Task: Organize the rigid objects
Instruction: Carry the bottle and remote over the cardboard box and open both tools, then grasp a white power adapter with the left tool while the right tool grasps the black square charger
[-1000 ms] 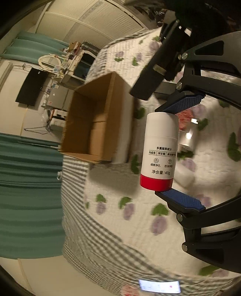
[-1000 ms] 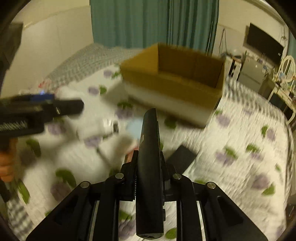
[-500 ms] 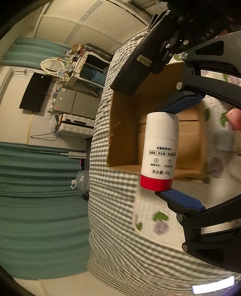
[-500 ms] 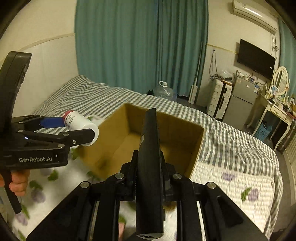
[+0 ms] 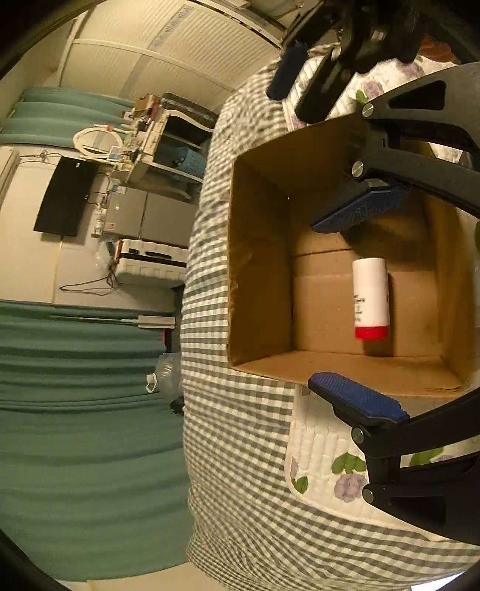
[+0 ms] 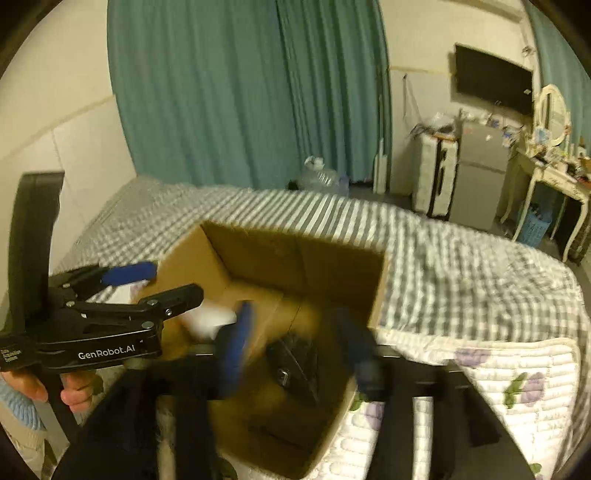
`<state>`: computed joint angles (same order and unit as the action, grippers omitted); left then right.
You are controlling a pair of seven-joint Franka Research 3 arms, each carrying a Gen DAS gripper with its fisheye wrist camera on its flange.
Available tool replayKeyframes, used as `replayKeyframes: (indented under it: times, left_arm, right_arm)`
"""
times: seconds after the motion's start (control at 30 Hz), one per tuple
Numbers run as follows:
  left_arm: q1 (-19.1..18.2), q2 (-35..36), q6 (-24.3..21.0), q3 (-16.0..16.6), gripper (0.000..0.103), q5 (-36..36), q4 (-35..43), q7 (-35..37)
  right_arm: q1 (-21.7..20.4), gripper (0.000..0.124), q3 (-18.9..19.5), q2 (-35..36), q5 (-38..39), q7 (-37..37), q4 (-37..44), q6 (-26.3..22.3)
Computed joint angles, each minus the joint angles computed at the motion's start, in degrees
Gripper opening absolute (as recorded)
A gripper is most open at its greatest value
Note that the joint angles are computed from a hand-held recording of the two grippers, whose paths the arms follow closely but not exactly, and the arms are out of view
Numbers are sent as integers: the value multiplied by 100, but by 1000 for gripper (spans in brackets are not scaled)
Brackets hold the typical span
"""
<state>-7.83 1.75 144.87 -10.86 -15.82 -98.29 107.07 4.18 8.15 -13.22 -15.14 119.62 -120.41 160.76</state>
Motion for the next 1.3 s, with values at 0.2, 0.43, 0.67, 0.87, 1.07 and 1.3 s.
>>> replayKeyframes:
  times: [0.2,0.43,0.67,0.87,1.07,1.3]
  left_arm:
    - [-5,-711,-101,164,81,-54,-460,65]
    - [-234,-1866,2,573,81,-239,-1520,366]
    - [-496,-2634,45,944,82,-269,-2510,396]
    - [-562,-2965,275,985,82,-56,-3338,85]
    - [-709,-2965,343,1082,82,47,-3871,35]
    - [-664,-3027,193,1052,82,248,-4135,-170]
  right_arm:
    - [-383,86,417,-861,-567,570,-245,-262]
    - [-1061,103,1199,-2200,-1152,1472,-859,-743]
    - [-633,103,1353,-2633,-691,1350,-1287,-1239]
    - [-335,103,1431,-2581,-418,1401,-1695,-1433]
    - [-19,103,1326,-1976,-267,1449,-1804,-1576]
    - [298,93,980,-1195,-225,1558,-1806,-1527]
